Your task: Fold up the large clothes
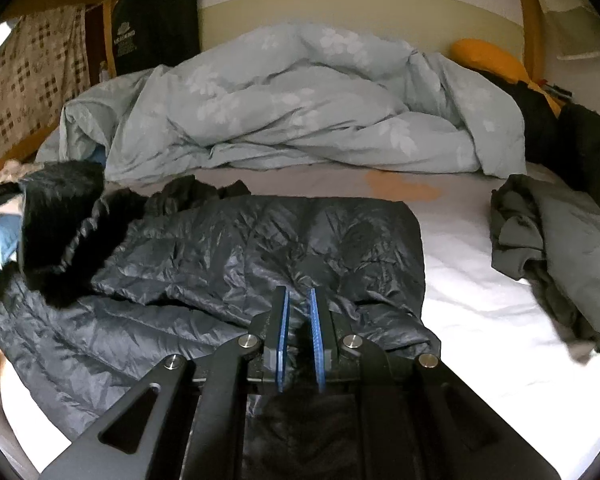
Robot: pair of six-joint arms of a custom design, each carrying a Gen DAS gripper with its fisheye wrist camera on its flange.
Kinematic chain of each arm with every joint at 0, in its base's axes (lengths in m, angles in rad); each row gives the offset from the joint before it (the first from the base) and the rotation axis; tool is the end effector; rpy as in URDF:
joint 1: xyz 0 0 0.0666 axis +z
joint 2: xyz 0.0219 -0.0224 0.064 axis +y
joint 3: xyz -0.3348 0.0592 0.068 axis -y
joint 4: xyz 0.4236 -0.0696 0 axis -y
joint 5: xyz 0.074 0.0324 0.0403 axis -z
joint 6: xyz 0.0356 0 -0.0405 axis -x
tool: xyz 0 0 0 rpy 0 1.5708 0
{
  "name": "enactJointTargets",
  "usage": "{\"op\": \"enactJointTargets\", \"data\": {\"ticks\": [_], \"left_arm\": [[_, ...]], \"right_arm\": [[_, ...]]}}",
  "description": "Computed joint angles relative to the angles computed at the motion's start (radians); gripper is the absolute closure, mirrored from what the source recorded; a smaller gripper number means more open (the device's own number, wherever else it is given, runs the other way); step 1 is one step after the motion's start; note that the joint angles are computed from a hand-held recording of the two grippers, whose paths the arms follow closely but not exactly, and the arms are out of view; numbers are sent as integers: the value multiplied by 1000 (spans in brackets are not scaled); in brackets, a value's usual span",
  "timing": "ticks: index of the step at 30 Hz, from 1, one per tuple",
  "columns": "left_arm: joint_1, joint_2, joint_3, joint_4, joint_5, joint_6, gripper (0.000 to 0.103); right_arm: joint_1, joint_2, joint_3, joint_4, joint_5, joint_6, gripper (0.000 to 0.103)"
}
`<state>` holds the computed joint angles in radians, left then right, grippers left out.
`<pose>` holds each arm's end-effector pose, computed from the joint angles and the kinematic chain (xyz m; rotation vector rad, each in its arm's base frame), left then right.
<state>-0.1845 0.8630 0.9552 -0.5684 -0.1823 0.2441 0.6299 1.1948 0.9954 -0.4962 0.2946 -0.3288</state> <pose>0.3692 -0.0627 0.4180 -0.1740 2.0320 -0.0820 0.3782 0.2624 0.3137 -0.1816 2.2302 0.1878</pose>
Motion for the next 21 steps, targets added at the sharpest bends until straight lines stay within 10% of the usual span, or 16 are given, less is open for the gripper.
{"op": "enactJointTargets", "data": {"ticks": [4,7,9,11,13,17,21], "left_arm": [[-126,-113,-40,155,-477,-88,102],[-153,-161,-37,154,-528,-133,102],[-180,-127,32,7,-591,-134,102],[-159,-60,135,-244,-464,-86,101],[-99,12,220,-468,-72,-137,99],[-65,94,237,-539,516,-172,98],[-208,150,245,-549,549,-211,98]], "right_arm": [[-44,-29,-15,21,-171,-113,93],[5,-27,-6,31,-104,-42,93],[53,-24,-1,34,-56,40,93],[103,-20,0,39,-10,111,93],[142,-6,8,32,38,149,93],[160,25,29,20,55,132,93],[137,27,34,5,21,75,93]]}}
